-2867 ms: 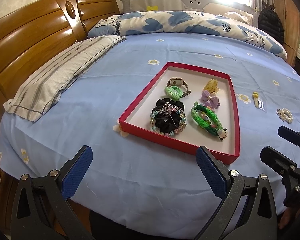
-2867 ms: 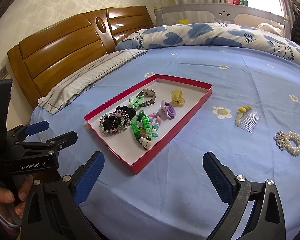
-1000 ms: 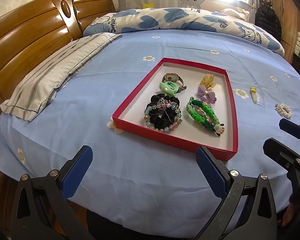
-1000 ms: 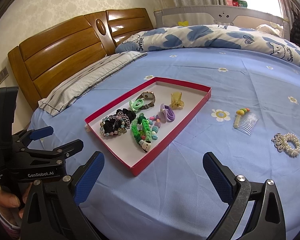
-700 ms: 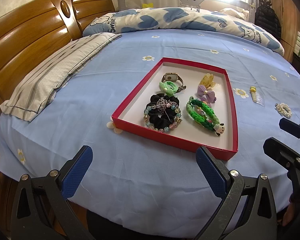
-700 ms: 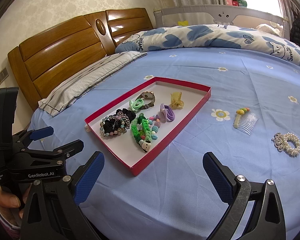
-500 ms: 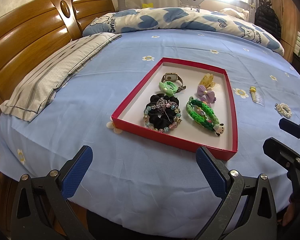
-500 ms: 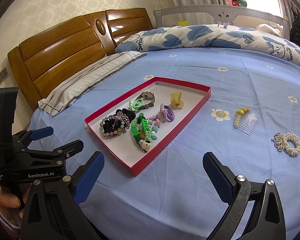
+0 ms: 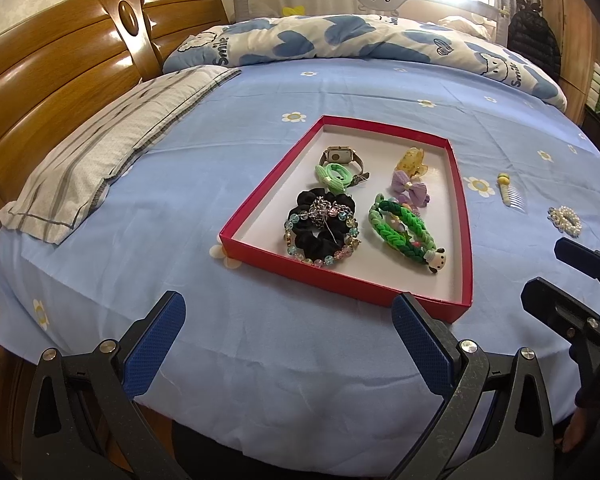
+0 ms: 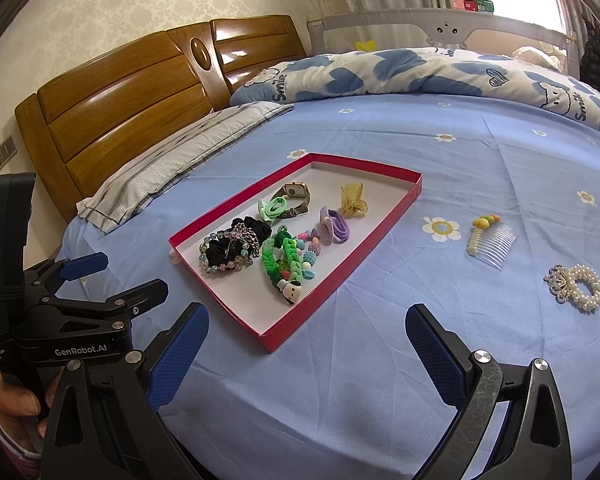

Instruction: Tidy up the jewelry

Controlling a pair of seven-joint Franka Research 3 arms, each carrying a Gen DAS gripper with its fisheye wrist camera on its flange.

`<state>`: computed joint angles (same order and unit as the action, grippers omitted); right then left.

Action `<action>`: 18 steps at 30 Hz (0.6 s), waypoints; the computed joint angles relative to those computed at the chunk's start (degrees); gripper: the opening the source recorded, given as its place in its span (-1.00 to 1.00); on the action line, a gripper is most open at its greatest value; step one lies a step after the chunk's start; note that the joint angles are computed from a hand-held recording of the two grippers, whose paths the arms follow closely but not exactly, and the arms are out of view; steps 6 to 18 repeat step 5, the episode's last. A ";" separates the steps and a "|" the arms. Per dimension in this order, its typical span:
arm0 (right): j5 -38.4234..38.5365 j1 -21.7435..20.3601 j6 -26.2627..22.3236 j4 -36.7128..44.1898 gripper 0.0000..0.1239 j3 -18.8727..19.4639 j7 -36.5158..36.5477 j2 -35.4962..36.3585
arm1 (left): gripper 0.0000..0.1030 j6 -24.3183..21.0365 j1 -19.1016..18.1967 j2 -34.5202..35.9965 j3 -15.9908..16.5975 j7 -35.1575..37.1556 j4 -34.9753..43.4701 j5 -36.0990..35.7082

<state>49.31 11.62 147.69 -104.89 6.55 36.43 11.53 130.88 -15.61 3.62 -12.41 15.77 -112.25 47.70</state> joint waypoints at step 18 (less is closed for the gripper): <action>-0.02 -0.05 -0.27 0.27 0.61 0.07 0.22 0.38 | 1.00 0.26 -0.04 0.57 0.04 0.57 0.67 -0.43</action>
